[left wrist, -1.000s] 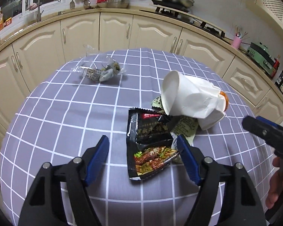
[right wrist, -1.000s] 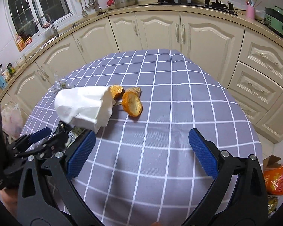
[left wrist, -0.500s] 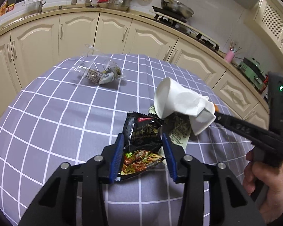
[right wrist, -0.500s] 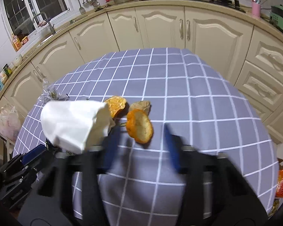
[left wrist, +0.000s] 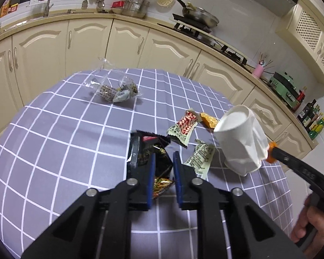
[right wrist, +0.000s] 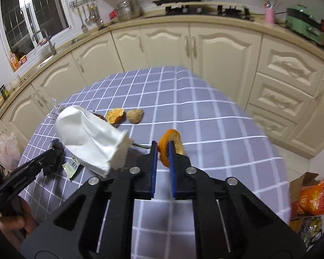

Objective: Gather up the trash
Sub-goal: 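Grasp the black noodle packet with the left tool while the right tool grasps the orange peel, then carry both items over the blue bin and open both tools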

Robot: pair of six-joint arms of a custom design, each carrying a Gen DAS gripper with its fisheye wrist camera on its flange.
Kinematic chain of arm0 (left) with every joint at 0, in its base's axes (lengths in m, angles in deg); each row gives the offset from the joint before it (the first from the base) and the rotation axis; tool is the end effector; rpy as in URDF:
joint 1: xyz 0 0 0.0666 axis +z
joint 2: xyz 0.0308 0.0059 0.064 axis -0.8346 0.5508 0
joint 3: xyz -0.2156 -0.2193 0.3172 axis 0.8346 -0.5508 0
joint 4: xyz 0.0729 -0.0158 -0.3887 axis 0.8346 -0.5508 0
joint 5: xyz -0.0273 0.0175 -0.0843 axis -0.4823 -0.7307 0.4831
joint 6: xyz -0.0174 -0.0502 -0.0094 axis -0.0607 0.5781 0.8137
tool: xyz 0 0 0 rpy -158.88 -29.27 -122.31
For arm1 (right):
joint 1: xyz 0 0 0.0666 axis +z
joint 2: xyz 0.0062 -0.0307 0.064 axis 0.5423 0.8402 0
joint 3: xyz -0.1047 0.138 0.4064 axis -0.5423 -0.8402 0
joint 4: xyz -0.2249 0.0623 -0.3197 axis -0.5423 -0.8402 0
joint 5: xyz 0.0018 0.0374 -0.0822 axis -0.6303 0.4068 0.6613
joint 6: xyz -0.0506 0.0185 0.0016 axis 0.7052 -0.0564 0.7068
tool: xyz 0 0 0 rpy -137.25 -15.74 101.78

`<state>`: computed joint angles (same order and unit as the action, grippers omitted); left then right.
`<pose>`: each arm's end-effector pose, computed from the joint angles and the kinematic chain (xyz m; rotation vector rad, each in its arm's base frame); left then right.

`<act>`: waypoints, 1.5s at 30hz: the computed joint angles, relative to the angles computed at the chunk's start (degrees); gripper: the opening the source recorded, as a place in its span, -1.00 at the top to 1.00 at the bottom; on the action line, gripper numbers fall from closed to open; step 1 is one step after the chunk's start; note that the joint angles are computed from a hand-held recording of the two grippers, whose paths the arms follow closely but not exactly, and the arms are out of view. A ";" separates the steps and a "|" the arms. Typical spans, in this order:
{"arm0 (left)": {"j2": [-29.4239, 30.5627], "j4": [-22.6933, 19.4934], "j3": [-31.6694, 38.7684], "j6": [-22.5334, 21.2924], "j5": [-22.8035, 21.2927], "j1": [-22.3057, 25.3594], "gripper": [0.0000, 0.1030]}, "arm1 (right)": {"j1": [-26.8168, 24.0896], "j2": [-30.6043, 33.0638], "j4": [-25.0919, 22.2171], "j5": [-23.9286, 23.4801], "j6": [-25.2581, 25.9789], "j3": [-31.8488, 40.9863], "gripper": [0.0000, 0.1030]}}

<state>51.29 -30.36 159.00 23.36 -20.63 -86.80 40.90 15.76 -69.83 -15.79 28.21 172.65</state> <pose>0.4528 -0.2650 0.6356 0.1287 2.3462 -0.5040 0.3807 0.0511 0.6958 0.2447 2.3347 0.1510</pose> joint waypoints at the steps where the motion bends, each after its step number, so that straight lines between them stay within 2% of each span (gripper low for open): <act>1: 0.01 -0.06 0.12 -0.15 -0.28 -0.09 0.76 | -0.30 -0.43 -0.07 -0.25 0.16 0.00 0.83; 5: -0.52 -0.33 0.14 -0.33 -0.45 -0.53 1.00 | -1.37 -2.29 -0.21 -1.03 0.40 -0.46 0.84; 7: -1.13 -0.50 -0.41 0.08 -0.44 -0.82 1.00 | -1.82 -2.73 -1.14 -2.43 0.66 -0.43 0.84; 10: -1.68 -0.99 -0.61 -0.64 -2.72 -1.74 1.00 | -1.46 -2.95 -1.40 -2.36 0.52 -0.83 0.82; 11: -1.72 -1.24 -0.53 -1.09 -3.08 -1.98 0.96 | -1.56 -2.86 -1.62 -2.31 0.29 -0.96 0.70; 12: -1.55 -1.84 -0.09 -1.92 -3.76 -2.30 0.83 | -1.65 -2.52 -2.26 -1.96 0.09 -0.94 0.10; 13: -1.51 -2.16 0.11 -2.36 -4.83 -2.66 0.63 | -1.59 -2.58 -1.74 -1.29 -0.03 -1.48 -0.29; 14: -1.54 -2.04 0.16 -2.90 -5.84 -2.74 0.04 | -1.47 -2.87 -0.97 -0.69 0.19 -2.24 -0.48; 15: -1.78 -1.34 -0.12 -3.30 -7.53 -3.08 -0.43 | -1.45 -2.41 -1.22 -0.54 0.53 -2.30 -0.48; 17: -1.94 -0.76 -0.26 -4.03 -9.19 -3.28 -0.47 | -1.69 -2.20 -0.84 -1.89 0.63 -3.01 -0.45; 19: -0.92 -2.36 1.18 -4.49 -8.95 -2.84 -0.47 | -1.51 -0.98 -1.18 -1.80 1.47 -2.69 -0.40; 22: 1.75 -7.00 4.24 -4.72 -7.35 -1.92 -0.47 | -1.80 0.98 -1.40 -2.75 1.70 -2.40 -0.13; 24: 3.34 -9.83 5.86 -4.35 -4.32 -1.05 -0.46 | -2.15 1.65 -1.55 -3.66 2.10 -2.69 0.38; 25: 3.78 -10.45 6.35 -4.95 -4.19 -0.97 -0.44 | -2.19 1.62 -1.22 -3.83 2.17 -2.96 0.38; 27: 4.55 -11.72 7.53 -7.28 -5.69 -1.32 0.44 | -1.88 1.13 -1.00 -3.22 2.19 -3.21 0.51; 32: 3.23 -10.28 5.68 -9.37 -2.78 -0.72 0.58 | -2.17 -1.40 -1.35 -1.65 2.90 -4.04 0.53; 36: 0.97 -7.52 2.91 -7.50 -0.56 -0.48 0.63 | -3.21 -3.83 -1.59 -1.20 2.87 -4.05 0.54; 45: -3.16 -3.31 -0.08 -3.95 0.21 -3.37 0.63 | -5.24 -7.23 -2.05 -2.55 3.40 -2.83 0.54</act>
<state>48.13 -33.66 158.92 19.40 -20.43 -90.17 35.66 8.52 -71.89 -18.34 31.61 169.81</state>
